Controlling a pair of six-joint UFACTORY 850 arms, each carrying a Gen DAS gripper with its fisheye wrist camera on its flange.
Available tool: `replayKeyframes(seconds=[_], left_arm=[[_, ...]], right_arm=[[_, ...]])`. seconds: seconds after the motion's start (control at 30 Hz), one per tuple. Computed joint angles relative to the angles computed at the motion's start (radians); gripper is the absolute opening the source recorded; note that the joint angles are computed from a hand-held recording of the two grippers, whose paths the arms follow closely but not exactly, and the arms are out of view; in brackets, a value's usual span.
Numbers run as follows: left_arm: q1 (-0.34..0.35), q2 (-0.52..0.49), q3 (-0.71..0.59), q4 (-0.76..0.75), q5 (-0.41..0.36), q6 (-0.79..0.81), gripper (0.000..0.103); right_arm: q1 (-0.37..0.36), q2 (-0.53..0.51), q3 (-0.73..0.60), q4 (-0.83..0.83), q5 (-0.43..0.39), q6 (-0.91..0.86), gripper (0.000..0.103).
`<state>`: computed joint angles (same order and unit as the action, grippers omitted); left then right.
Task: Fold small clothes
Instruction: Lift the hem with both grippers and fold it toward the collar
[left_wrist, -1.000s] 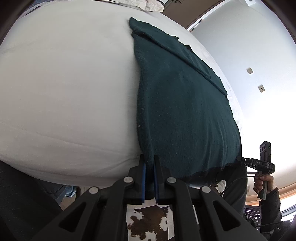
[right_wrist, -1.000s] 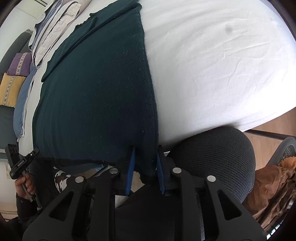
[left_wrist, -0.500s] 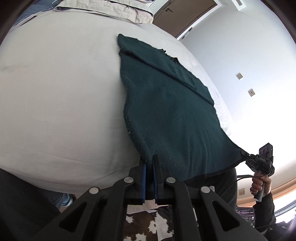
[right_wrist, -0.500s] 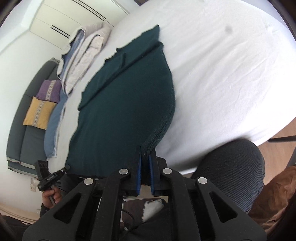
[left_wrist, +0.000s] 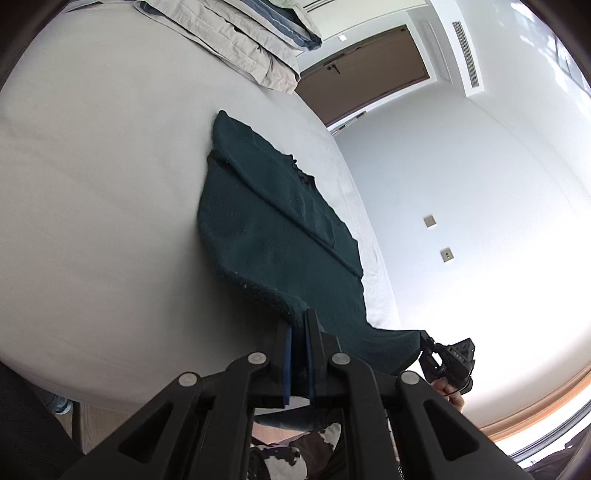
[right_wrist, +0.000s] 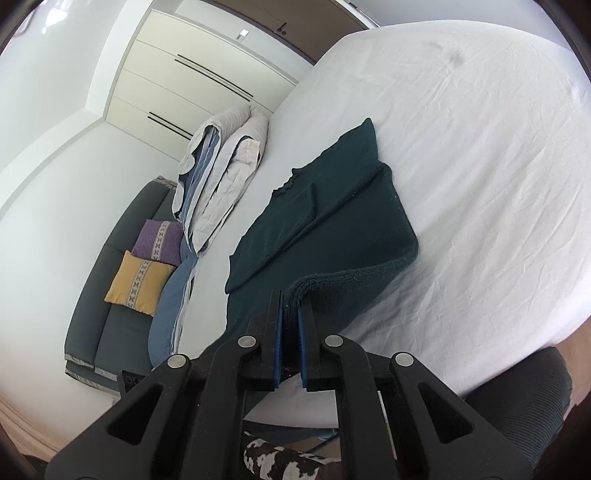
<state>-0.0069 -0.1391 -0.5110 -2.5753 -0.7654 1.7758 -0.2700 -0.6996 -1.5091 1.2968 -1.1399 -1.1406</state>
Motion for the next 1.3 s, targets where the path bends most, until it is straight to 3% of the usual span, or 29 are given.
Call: replayKeyframes(seconds=[0.13,0.47,1.07,1.3], left_arm=[[0.017,-0.015,-0.027,-0.004,-0.02,-0.011,0.007],[0.044,-0.052,-0.086,-0.005,-0.048,-0.018,0.007],[0.06,-0.056,-0.081,-0.028,-0.076,0.008,0.007],[0.079,-0.089,-0.121,-0.031,-0.089,0.001,0.007]], right_arm=[[-0.022,-0.037,-0.06,0.027,-0.034,0.007,0.006],[-0.003,-0.065,-0.128,0.042,-0.012,0.023,0.006],[0.017,-0.039,-0.107,0.064,0.03,-0.024,0.006],[0.038,-0.068,-0.154,0.075,0.048,-0.006,0.006]])
